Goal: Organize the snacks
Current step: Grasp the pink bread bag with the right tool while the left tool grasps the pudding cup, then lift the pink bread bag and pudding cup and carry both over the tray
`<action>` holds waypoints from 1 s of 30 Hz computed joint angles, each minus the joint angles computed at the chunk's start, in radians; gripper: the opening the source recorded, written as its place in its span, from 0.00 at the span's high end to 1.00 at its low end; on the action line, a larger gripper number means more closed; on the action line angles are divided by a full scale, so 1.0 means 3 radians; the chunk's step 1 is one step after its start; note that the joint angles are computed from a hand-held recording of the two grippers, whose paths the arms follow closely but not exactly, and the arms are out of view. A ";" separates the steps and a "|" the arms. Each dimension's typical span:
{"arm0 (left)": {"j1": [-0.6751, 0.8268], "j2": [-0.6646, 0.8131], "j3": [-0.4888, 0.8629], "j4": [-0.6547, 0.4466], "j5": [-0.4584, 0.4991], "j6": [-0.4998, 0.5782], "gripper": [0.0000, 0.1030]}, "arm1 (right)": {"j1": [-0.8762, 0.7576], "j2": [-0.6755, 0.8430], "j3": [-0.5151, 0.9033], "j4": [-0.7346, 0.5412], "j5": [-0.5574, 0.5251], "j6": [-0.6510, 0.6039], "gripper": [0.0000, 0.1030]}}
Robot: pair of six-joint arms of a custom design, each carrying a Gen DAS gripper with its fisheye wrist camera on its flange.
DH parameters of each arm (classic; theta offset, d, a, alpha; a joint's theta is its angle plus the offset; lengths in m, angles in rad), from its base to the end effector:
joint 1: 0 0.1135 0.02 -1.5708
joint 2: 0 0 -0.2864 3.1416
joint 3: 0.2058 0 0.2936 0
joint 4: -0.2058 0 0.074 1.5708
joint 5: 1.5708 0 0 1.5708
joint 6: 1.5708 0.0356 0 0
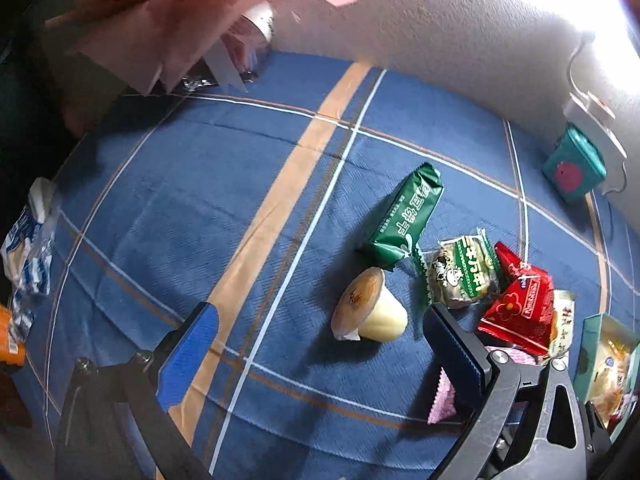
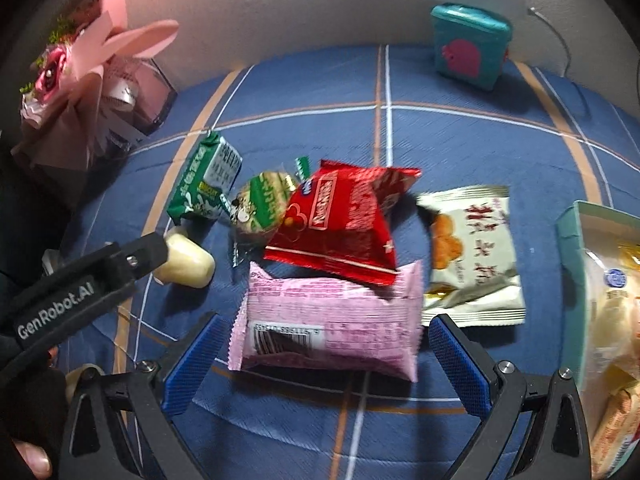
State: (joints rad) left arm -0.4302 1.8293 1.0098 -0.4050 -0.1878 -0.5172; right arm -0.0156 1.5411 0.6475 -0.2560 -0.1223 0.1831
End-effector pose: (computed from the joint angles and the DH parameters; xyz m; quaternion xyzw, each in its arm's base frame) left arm 0.3393 -0.1484 0.1188 -0.0588 0.9791 0.0039 0.1948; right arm 0.2831 -0.0001 0.1136 0.0841 0.9725 0.0770 0.2029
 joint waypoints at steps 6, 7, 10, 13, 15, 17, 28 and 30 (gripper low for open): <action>-0.0034 0.0135 0.0050 0.0104 0.0042 0.0183 0.01 | 0.0234 0.0286 0.0120 0.0084 0.0249 0.0099 0.00; -0.0038 0.0154 0.0057 0.0110 0.0046 0.0199 0.01 | 0.0274 0.0324 0.0139 0.0089 0.0290 0.0104 0.00; -0.0050 0.0219 0.0083 0.0134 0.0058 0.0239 0.02 | 0.0311 0.0423 0.0188 0.0101 0.0322 0.0149 0.00; -0.0074 0.0254 0.0091 0.0167 0.0065 0.0288 0.06 | 0.0318 0.0480 0.0204 0.0100 0.0365 0.0203 0.01; -0.0103 0.0267 0.0092 0.0193 0.0070 0.0303 0.08 | 0.0313 0.0474 0.0213 0.0081 0.0377 0.0224 0.04; -0.0123 0.0298 0.0101 0.0223 0.0093 0.0333 0.24 | 0.0296 0.0461 0.0211 0.0058 0.0366 0.0236 0.07; -0.0161 0.0358 0.0042 0.0257 0.0157 0.0281 0.52 | 0.0055 0.0390 0.0164 -0.0012 0.0261 0.0066 0.10; -0.0163 0.0340 0.0007 0.0283 0.0147 0.0283 0.52 | 0.0053 0.0392 0.0164 -0.0020 0.0260 0.0055 0.12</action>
State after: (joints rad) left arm -0.4792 1.9311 1.0118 -0.3201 -0.1436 -0.4323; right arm 0.0002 1.6586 0.6966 -0.2619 -0.0442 0.1995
